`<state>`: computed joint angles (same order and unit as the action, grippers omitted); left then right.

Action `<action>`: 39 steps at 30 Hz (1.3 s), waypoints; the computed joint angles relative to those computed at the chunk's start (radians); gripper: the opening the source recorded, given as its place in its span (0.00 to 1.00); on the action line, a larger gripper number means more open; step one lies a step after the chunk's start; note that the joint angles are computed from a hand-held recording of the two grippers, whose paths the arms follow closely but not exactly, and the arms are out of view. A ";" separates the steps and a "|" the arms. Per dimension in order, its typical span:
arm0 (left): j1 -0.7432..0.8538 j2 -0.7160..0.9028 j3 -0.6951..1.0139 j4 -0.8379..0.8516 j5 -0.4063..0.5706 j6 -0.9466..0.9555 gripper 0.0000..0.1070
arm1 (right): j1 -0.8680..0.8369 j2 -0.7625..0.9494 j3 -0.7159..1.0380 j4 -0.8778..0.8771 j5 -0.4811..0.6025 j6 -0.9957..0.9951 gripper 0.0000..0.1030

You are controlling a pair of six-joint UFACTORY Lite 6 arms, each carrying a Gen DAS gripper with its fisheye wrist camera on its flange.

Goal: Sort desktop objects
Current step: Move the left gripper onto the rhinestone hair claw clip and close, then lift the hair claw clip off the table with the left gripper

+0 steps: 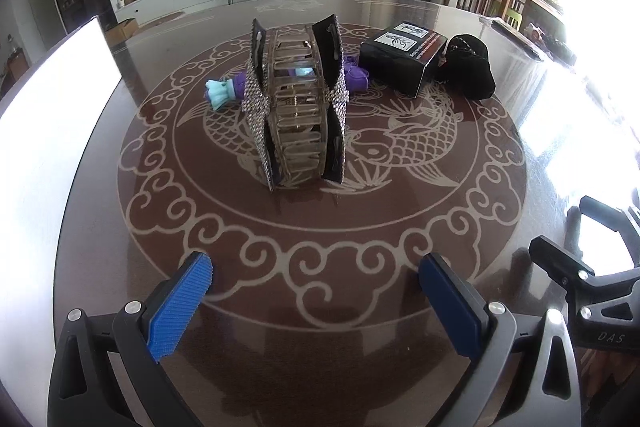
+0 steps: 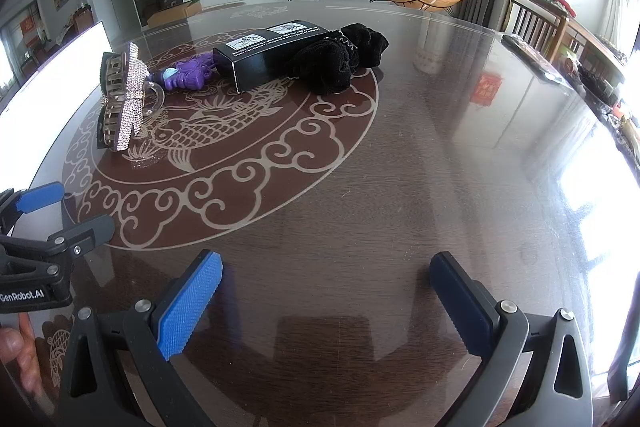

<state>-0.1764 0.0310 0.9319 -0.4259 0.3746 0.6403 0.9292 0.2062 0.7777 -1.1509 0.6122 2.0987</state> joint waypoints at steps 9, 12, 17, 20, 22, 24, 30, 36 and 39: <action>-0.032 0.350 0.422 0.169 0.054 -0.233 0.96 | -0.001 0.003 0.001 -0.004 -0.001 0.003 1.00; -0.046 0.442 0.552 0.205 0.101 -0.272 0.96 | -0.001 0.002 0.001 -0.002 0.000 0.002 1.00; -0.054 0.464 0.580 0.308 0.032 -0.382 0.84 | -0.001 0.002 0.001 -0.003 0.000 0.003 1.00; -0.010 0.413 0.510 0.155 0.003 -0.261 0.52 | -0.001 0.002 0.000 -0.004 -0.001 0.004 1.00; 0.022 0.353 0.428 0.081 -0.014 -0.185 0.52 | -0.001 0.003 0.001 -0.003 -0.001 0.003 1.00; 0.060 0.268 0.317 -0.002 -0.028 -0.087 0.52 | -0.002 0.002 -0.002 -0.007 -0.001 0.006 1.00; 0.168 -0.050 -0.047 -0.172 -0.027 0.196 0.52 | -0.001 0.004 0.000 -0.006 -0.001 0.006 1.00; 0.171 -0.145 -0.139 -0.170 -0.006 0.235 0.72 | 0.000 0.003 0.000 -0.005 0.000 0.006 1.00; 0.145 -0.116 -0.118 -0.078 -0.015 0.141 0.91 | -0.001 0.003 -0.001 -0.007 -0.001 0.007 1.00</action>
<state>-0.0317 -0.0851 0.8142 -0.5043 0.3593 0.7815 0.9285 0.2094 0.7768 -1.1575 0.6113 2.1058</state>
